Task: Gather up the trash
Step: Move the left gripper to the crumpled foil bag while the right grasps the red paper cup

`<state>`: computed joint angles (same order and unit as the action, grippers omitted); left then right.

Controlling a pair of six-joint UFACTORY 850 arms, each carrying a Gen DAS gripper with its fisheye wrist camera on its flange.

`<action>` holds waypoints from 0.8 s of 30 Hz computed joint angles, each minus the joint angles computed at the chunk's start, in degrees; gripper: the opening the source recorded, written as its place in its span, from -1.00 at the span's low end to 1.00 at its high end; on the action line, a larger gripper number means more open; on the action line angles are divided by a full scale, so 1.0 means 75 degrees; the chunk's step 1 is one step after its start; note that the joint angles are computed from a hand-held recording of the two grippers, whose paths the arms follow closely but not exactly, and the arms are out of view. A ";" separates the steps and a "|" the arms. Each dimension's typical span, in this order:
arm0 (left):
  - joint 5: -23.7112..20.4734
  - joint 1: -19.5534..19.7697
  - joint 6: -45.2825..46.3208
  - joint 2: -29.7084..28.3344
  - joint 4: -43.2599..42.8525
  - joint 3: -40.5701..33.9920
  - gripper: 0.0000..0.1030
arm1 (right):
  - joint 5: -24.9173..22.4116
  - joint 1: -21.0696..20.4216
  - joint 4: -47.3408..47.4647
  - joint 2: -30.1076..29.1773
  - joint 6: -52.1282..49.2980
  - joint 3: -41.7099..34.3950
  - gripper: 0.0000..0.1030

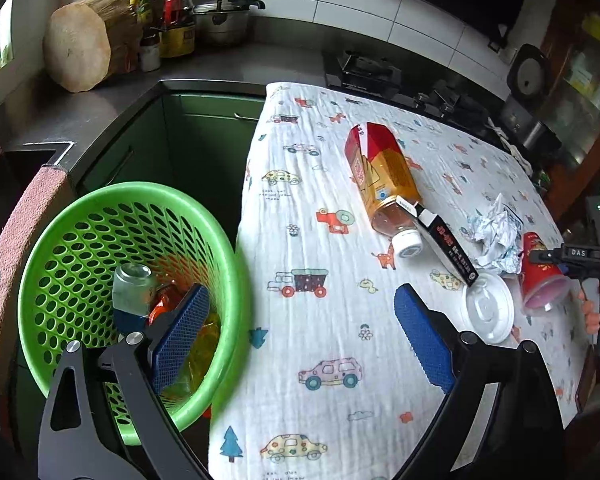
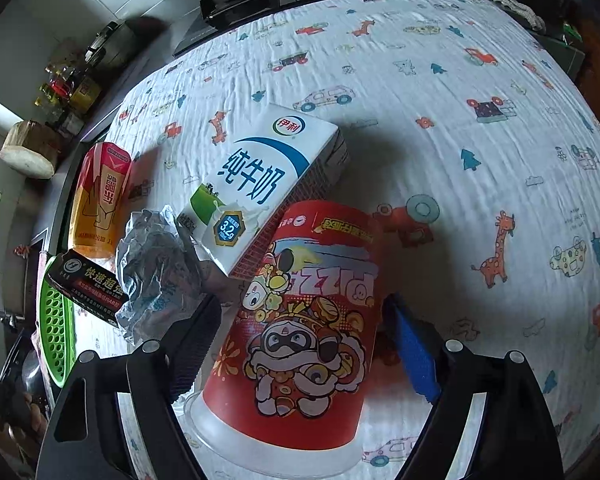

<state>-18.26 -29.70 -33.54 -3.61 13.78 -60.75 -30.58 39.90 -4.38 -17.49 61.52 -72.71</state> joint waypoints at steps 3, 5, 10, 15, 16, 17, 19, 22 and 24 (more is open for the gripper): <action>-0.0054 -0.0168 -0.0022 -0.0155 0.0109 -0.0232 0.82 | 0.0112 -0.0084 0.0471 -0.0035 -0.0427 0.0054 0.53; -0.0068 -0.0275 0.0052 -0.0257 0.0092 -0.0384 0.82 | 0.0253 -0.0137 0.0830 -0.0047 -0.0720 0.0094 0.49; -0.0192 -0.0594 0.0054 -0.0575 0.0282 -0.0854 0.82 | 0.0382 -0.0197 0.1417 -0.0139 -0.1236 0.0081 0.45; -0.0303 -0.0843 0.0318 -0.0933 0.0150 -0.1360 0.82 | 0.0597 -0.0261 0.1837 -0.0051 -0.1556 0.0238 0.43; -0.0323 -0.0895 0.0438 -0.1016 0.0059 -0.1474 0.82 | 0.0638 -0.0265 0.1844 -0.0005 -0.1540 0.0298 0.41; -0.0348 -0.0939 0.0608 -0.1108 -0.0093 -0.1596 0.82 | 0.0678 -0.0268 0.1867 0.0047 -0.1565 0.0362 0.39; -0.0379 -0.0999 0.1136 -0.1299 -0.0640 -0.1834 0.82 | 0.0764 -0.0280 0.1957 0.0149 -0.1664 0.0495 0.36; -0.0468 -0.1119 0.1740 -0.1672 -0.1277 -0.2274 0.82 | 0.0871 -0.0274 0.2052 0.0321 -0.1789 0.0700 0.34; -0.0533 -0.1207 0.2428 -0.1946 -0.1993 -0.2576 0.82 | 0.0941 -0.0269 0.2124 0.0437 -0.1922 0.0828 0.33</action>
